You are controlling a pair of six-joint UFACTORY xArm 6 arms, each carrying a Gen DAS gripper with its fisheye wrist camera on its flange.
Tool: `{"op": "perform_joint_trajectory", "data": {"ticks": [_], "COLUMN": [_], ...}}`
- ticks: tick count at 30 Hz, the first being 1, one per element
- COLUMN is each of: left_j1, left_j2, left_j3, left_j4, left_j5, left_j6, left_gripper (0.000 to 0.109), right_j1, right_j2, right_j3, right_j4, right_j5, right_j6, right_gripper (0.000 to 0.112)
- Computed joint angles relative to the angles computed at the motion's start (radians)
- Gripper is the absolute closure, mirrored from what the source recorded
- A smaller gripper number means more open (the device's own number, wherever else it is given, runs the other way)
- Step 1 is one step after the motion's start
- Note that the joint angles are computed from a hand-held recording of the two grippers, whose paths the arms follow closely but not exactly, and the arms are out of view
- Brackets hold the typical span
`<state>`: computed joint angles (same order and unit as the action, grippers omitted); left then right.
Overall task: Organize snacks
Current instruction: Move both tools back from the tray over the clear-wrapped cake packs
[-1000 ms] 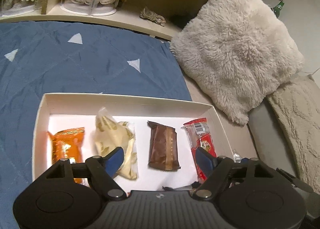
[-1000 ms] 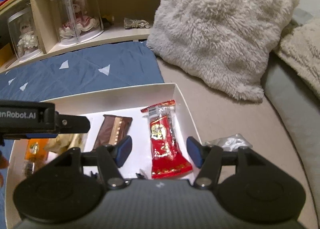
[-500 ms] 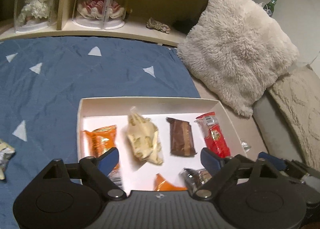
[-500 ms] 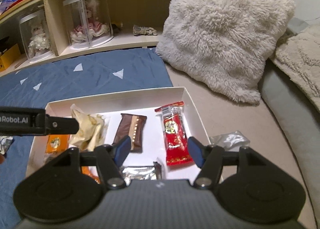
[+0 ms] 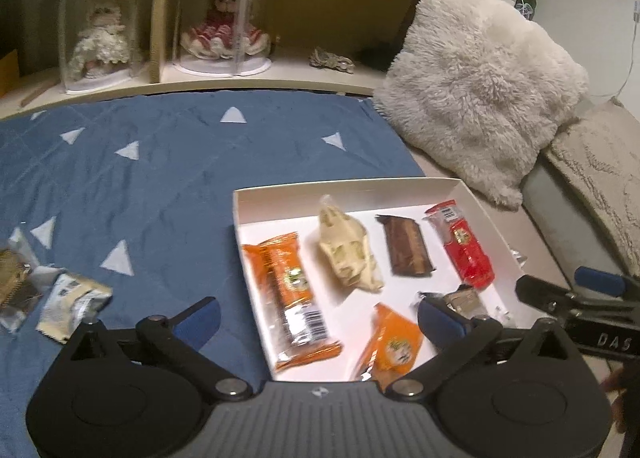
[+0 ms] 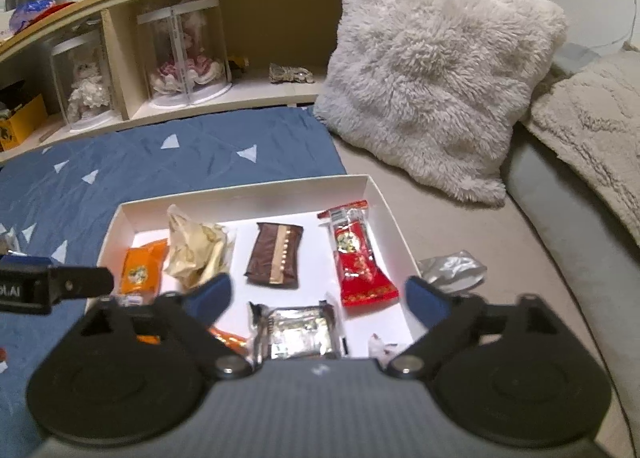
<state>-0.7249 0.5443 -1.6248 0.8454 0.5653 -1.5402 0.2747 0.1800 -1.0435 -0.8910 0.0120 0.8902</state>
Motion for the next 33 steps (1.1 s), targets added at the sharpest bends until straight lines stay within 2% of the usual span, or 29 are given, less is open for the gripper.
{"op": "perform_joint_trajectory", "data": {"ticks": [2, 5, 11, 12, 15, 16, 20, 28, 33], "left_j1": [-0.001, 0.001, 0.010, 0.013, 0.023, 0.026, 0.047, 0.096, 0.135], "left_j2": [-0.032, -0.086, -0.189, -0.210, -0.265, -0.284, -0.361, -0.497, -0.562], "left_j3": [0.041, 0.115, 0.254, 0.282, 0.354, 0.378, 0.479, 0.649, 0.736], "left_j4": [0.019, 0.052, 0.093, 0.102, 0.112, 0.116, 0.129, 0.149, 0.176], "left_j5": [0.010, 0.023, 0.051, 0.057, 0.068, 0.071, 0.082, 0.097, 0.091], "left_j6": [-0.020, -0.068, -0.139, -0.151, -0.173, -0.180, -0.230, -0.308, -0.378], "left_gripper": [0.006, 0.006, 0.006, 0.006, 0.006, 0.006, 0.006, 0.006, 0.006], "right_j1": [0.011, 0.020, 0.057, 0.067, 0.109, 0.121, 0.155, 0.223, 0.267], "right_j2": [-0.017, -0.028, -0.009, 0.000, 0.030, 0.041, 0.076, 0.130, 0.172], "right_j3": [0.016, 0.007, -0.010, -0.014, -0.014, -0.023, -0.082, -0.150, -0.190], "right_j4": [0.018, -0.102, -0.113, -0.093, 0.097, 0.099, -0.092, -0.223, -0.225], "right_j5": [0.003, 0.022, 0.003, -0.003, -0.014, -0.010, 0.022, 0.006, -0.011], "right_j6": [-0.017, 0.101, 0.107, 0.093, -0.068, -0.070, 0.102, 0.239, 0.219], "right_gripper": [0.010, 0.010, 0.010, 0.010, 0.010, 0.010, 0.010, 0.010, 0.010]}}
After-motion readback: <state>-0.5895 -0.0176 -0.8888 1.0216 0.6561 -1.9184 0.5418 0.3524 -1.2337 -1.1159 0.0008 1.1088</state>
